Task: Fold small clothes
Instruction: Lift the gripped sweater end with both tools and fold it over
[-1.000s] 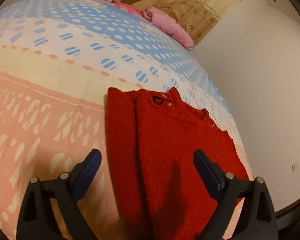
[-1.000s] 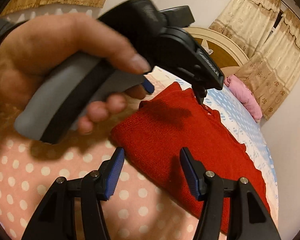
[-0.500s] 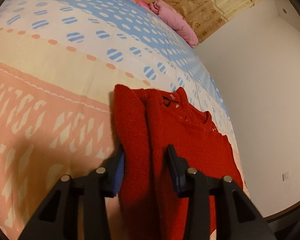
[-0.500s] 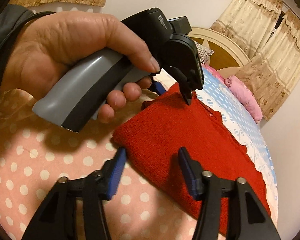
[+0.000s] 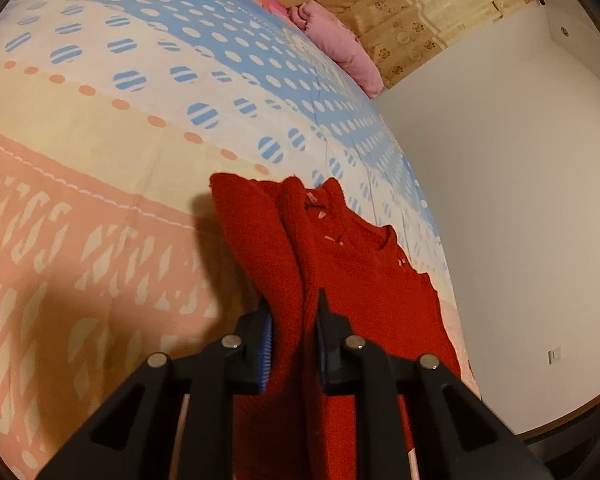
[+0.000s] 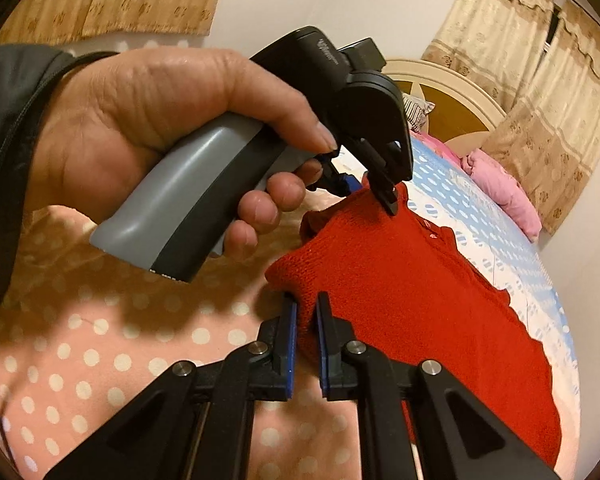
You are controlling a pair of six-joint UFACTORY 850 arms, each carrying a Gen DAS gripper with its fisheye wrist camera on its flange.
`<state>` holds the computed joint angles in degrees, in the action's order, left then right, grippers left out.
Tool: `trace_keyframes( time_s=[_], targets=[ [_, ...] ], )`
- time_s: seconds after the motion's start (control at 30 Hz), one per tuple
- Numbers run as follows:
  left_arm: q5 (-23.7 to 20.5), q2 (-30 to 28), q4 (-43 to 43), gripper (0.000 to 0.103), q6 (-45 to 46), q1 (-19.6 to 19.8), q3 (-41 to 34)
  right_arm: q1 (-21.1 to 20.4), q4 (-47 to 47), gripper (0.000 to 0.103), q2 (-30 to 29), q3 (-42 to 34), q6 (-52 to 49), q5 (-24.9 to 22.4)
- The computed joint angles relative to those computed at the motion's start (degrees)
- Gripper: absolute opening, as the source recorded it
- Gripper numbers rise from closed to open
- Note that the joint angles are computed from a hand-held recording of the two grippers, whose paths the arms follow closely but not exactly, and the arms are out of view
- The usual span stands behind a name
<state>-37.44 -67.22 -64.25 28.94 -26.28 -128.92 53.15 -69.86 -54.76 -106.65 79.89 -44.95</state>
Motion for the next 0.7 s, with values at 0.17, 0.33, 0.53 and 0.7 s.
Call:
trace_keyframes(
  time_s=[0.17,0.33,0.53,0.7],
  targets=[
    [-2.0,-0.2,-3.6,0.018,1.2,0.0,-0.7,-0.3,-4.7,0.007,3.1,4.8,8.3,2.1],
    [-2.9,-0.2,-4.5,0.018,1.4,-0.6,-2.0,-0.9,-8.8,0.007,6.2,9.6,16.7,4.4],
    [-3.4,-0.2,-4.9,0.018,1.0,-1.7,-3.7,-1.9,-15.5,0.007,10.8,16.3,29.5,5.9],
    [-3.6,-1.2,-4.2,0.018,-0.9,-2.9,-6.9,-2.0,-20.6,0.006,13.6,20.8,38.1,5.6]
  ],
)
